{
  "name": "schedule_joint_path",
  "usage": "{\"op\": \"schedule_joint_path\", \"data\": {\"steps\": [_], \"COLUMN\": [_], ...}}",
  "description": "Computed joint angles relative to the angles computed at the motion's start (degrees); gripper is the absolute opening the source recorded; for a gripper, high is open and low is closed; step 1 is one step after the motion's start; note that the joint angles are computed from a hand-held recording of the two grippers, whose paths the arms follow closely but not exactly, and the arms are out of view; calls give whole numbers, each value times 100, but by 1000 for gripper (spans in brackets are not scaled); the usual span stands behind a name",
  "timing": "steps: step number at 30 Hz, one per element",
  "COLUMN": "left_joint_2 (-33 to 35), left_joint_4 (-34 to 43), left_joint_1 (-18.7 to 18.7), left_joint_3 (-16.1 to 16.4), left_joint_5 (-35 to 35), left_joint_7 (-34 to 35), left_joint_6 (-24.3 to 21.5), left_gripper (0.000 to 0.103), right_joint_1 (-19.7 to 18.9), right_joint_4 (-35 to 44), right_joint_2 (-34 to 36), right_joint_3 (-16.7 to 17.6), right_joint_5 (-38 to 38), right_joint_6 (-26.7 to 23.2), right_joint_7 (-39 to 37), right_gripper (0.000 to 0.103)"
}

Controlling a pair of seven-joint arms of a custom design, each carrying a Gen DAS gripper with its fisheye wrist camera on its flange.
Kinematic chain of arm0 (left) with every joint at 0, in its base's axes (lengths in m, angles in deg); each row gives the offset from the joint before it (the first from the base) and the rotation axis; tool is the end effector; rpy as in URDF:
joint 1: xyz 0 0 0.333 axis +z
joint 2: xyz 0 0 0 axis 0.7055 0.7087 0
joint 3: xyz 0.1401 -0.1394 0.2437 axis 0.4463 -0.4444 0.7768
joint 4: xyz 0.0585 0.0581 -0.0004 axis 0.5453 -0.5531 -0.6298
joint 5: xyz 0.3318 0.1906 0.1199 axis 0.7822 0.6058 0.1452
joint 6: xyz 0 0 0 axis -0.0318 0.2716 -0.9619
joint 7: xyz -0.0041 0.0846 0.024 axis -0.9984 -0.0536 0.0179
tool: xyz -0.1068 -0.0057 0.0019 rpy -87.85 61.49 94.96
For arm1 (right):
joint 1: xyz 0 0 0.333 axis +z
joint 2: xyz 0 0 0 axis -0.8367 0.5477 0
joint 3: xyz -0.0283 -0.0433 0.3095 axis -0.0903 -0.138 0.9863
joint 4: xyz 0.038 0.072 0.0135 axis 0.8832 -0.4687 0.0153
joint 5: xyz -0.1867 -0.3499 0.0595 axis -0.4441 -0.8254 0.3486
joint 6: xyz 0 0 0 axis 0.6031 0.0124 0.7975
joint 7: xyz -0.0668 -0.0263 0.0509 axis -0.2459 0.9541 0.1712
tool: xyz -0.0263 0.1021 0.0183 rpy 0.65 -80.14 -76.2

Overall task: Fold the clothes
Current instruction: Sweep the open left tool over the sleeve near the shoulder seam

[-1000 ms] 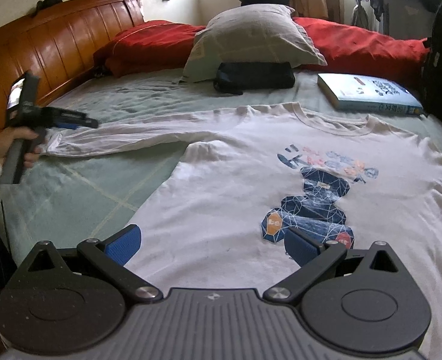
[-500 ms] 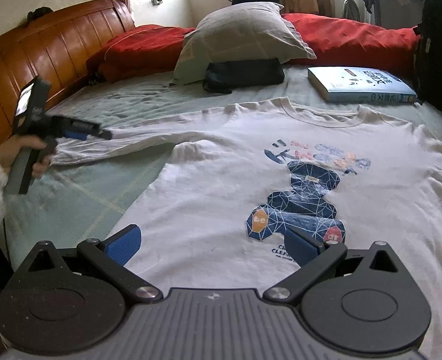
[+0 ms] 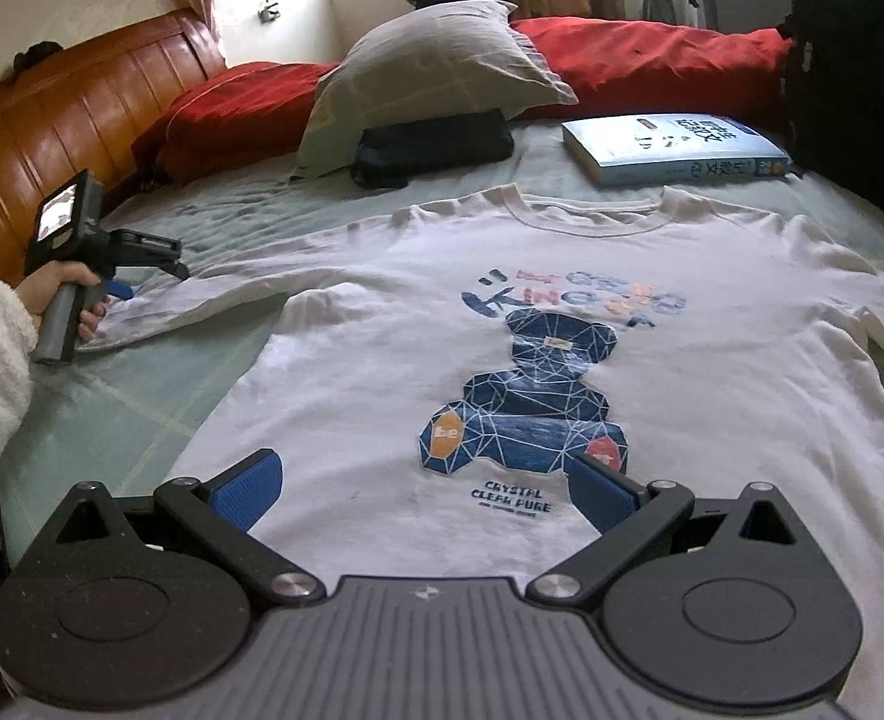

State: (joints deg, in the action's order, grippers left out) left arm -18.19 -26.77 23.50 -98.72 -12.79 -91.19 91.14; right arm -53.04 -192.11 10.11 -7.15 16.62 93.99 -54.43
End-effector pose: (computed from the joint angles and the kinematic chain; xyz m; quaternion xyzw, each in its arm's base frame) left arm 0.5755 -0.3017 0.3345 -0.8662 0.3824 -0.1316 0.2935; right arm 0.5348 0.0059 0.3502 -0.8029 0.4385 -0.0869 0.3944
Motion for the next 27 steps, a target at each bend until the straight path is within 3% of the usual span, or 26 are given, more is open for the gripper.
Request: {"op": "schedule_joint_path", "data": {"steps": [1, 6, 8, 10, 13, 17, 20, 23, 27], "left_joint_2": [1, 365, 840, 1407, 1997, 2372, 2455, 2216, 1998], "left_joint_4": [45, 562, 1198, 1991, 2845, 3436, 3687, 3445, 3125], "left_joint_1": [-47, -100, -243, -424, -681, -763, -775, -871, -752], "left_joint_3": [-17, -144, -152, -103, 162, 448, 480, 511, 265], "left_joint_5": [66, 165, -47, -364, -611, -791, -911, -801, -800], "left_joint_7": [-2, 576, 1123, 1648, 1808, 1663, 1843, 1795, 2111], "left_joint_6": [12, 1069, 939, 484, -71, -400, -613, -516, 387], "left_gripper": [90, 91, 92, 92, 101, 103, 101, 98, 98], "right_joint_1": [-1, -10, -12, -10, -25, -95, -167, -226, -266], "right_joint_4": [-1, -9, -13, -12, 25, 117, 149, 181, 216], "right_joint_2": [-1, -8, -13, -17, 20, 117, 153, 194, 260], "right_joint_3": [-2, -11, -12, -12, -23, -57, -78, -88, -72], "right_joint_5": [11, 67, 77, 66, 106, 123, 149, 178, 167], "right_joint_6": [-5, -29, -34, -23, 21, 5, -73, -181, -277], "right_joint_7": [-4, -27, -36, -45, -64, 63, 62, 65, 74], "right_gripper": [103, 103, 103, 103, 103, 103, 103, 103, 103]}}
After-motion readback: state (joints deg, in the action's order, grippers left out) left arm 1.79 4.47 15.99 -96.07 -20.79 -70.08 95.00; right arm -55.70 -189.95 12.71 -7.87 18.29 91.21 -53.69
